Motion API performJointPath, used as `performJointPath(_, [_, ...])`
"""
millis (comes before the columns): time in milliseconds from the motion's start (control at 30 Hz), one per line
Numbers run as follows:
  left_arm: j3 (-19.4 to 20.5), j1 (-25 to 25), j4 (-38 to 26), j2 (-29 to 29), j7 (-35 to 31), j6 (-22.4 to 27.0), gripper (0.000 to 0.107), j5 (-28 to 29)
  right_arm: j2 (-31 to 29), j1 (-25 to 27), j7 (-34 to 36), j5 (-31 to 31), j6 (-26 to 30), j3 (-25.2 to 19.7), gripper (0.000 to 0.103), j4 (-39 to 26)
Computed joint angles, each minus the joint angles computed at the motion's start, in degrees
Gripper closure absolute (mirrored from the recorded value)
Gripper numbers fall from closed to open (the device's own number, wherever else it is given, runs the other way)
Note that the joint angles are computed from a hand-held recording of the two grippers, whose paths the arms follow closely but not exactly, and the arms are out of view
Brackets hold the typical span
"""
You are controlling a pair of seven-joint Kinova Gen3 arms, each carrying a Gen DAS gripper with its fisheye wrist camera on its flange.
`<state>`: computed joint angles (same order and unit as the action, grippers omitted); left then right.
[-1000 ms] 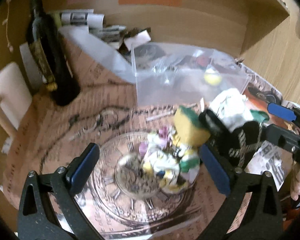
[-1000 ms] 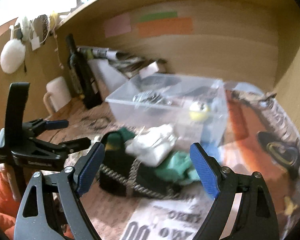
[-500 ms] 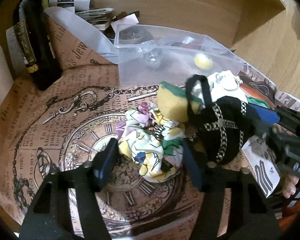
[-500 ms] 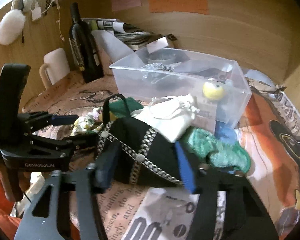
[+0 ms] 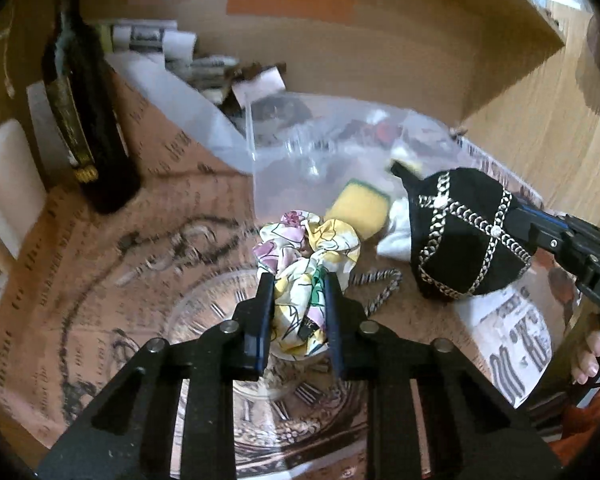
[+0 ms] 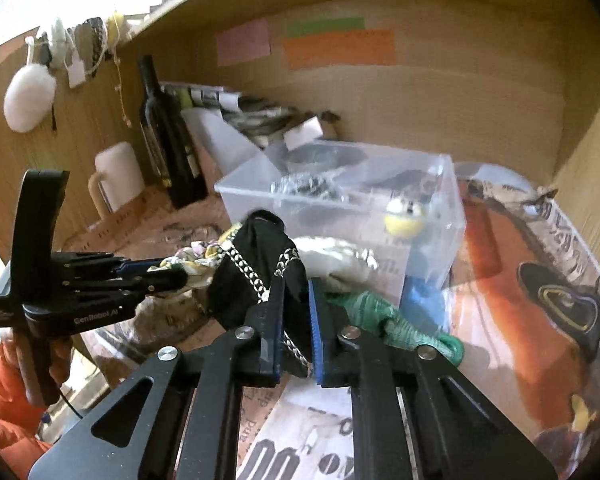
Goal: Organize soft objects
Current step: 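Grasp the floral scrunchie with the left tool while the right tool grasps the black chain pouch, then release the scrunchie into the box with the left tool while the right tool releases the black pouch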
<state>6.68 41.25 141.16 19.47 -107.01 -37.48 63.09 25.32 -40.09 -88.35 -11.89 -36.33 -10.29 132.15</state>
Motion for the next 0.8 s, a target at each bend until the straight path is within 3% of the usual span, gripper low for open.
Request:
performJointPath(167, [0.7,1.9,-0.3,-2.5,-5.5,-4.1,0.084,5.7,-1.6,0.1,0.3,-0.1,-3.7,0.0,0.094,1.1])
performJointPath(400, [2.7,0.1,-0.8,-4.8,-9.0,-7.4,0.084,6.8,-3.4,-0.3,2.8,-3.2,-8.0,0.6,0.094,1.7])
performJointPath(800, [1.8,-6.8,-4.6,-6.6,-11.1,-3.8,0.084,0.0,-3.7,1.0,7.2,-6.8,-9.7,1.7,0.094,-2.6])
